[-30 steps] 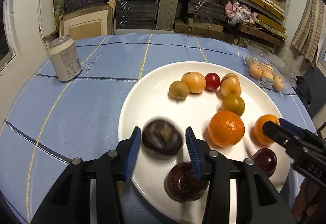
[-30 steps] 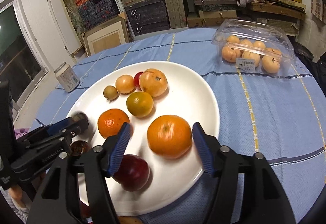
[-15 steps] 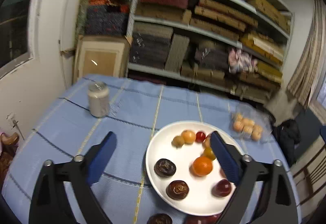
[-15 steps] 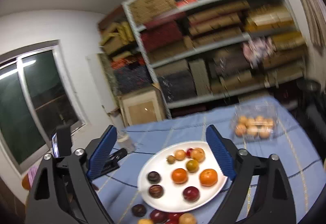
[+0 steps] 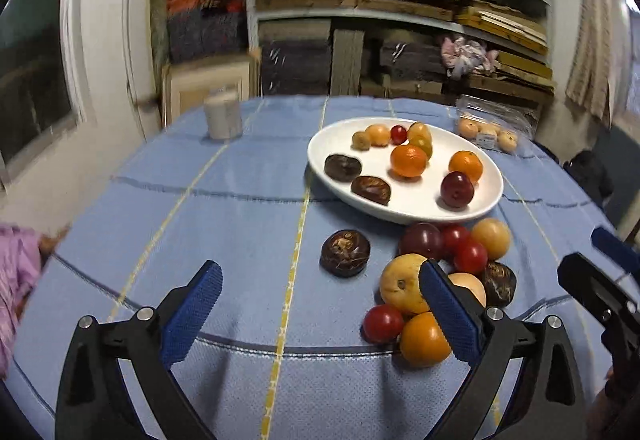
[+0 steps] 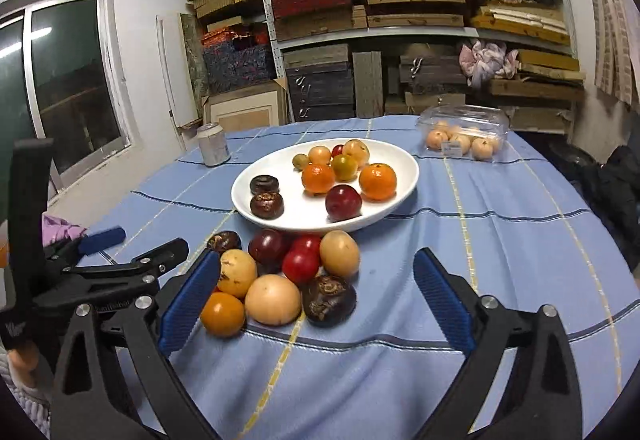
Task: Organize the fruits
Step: 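Move both open tools back toward the fruit pile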
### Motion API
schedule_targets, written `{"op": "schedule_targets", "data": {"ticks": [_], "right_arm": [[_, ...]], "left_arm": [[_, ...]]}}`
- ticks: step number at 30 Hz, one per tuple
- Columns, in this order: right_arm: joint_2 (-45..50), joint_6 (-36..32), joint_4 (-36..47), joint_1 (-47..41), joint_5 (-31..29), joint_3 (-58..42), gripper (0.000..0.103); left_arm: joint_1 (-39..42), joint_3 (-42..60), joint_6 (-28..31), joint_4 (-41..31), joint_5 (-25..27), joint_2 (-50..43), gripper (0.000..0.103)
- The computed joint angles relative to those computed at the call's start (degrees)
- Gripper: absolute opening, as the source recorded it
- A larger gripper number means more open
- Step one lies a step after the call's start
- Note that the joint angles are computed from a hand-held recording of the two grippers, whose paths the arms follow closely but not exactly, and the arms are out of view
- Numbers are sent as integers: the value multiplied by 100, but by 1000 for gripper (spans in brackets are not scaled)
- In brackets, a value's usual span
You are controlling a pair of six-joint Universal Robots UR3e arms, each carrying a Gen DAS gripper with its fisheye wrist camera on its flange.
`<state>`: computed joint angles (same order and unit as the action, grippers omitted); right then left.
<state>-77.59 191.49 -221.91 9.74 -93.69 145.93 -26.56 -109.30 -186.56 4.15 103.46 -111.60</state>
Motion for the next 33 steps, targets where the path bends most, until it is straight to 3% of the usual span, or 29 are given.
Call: {"op": "schedule_targets", "data": {"ticks": [3, 6, 7, 12, 18, 21, 24, 26, 28, 33], "right_arm": [[107, -72, 48, 240, -421, -22, 95], [83, -69, 854, 271, -724, -218, 95], [51, -23, 1112, 186, -702, -246, 95], [-245, 142, 895, -520, -16, 321, 95], [-382, 207, 1150, -871, 385, 430, 95], [-407, 233, 1217, -888, 407, 429, 95], [-463, 248, 1257, -967, 526, 462, 95], [-508, 230, 1267, -987, 585, 486, 95], [-504, 198, 1289, -934, 577, 459, 95], [-496, 214, 1352, -879, 520, 411, 95]], "left_arm": [[-131, 124, 129, -144, 104, -177, 99], [-142, 154, 194, -362, -28, -250, 99], [-153, 142, 231, -373, -92, -257, 99], [-178, 119, 400, -301, -294, -358, 99], [111, -54, 198, -354, -686, -220, 100], [388, -557, 267, -396, -1132, 190, 100], [538, -1154, 247, -149, -1004, 594, 99], [866, -1438, 166, -194, -1605, 873, 99], [883, -1388, 239, -260, -1884, 865, 99], [70, -617, 566, -420, -947, 142, 99]]}}
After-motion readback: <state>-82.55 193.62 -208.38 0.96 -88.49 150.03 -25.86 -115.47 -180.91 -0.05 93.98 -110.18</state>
